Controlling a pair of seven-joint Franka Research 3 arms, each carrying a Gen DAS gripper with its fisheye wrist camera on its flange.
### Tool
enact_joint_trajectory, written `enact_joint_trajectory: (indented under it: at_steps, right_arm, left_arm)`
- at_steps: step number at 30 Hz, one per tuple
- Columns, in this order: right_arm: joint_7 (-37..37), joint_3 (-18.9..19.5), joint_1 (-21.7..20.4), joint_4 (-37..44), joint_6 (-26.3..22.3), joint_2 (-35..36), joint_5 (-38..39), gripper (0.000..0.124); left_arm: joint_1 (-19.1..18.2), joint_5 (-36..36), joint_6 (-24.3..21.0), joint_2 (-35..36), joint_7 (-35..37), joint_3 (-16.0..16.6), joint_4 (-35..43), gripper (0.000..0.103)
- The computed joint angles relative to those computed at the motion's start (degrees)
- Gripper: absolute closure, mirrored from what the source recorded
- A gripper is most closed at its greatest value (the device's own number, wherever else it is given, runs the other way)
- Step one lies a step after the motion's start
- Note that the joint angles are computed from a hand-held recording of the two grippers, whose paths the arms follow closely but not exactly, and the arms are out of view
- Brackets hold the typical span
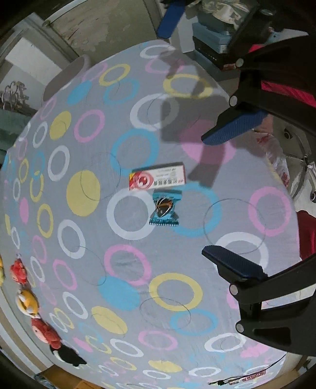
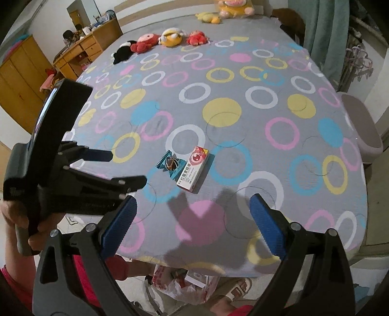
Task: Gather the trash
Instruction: 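Move both tools back toward the medicine box and blue wrapper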
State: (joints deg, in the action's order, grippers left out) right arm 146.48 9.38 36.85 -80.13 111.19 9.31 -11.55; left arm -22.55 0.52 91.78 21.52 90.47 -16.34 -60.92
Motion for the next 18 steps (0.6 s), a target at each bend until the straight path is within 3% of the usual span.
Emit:
enact_joint_trajectory:
  at_steps: [10,18]
  right_arm:
    - [-2.72,-1.53,0.11,1.97,1.13,5.87,1.44,0.032]
    - [-0.17,-2.28,-0.46,-3.34,6.95,5.75,3.69,0.032]
  left_arm:
    - [-1.85,2.85,-2.30,9.48,0.03,1.26,8.78,0.021]
    - [-1.13,1.32,-1.80,13.10,0.11,1.30,10.25,0.021]
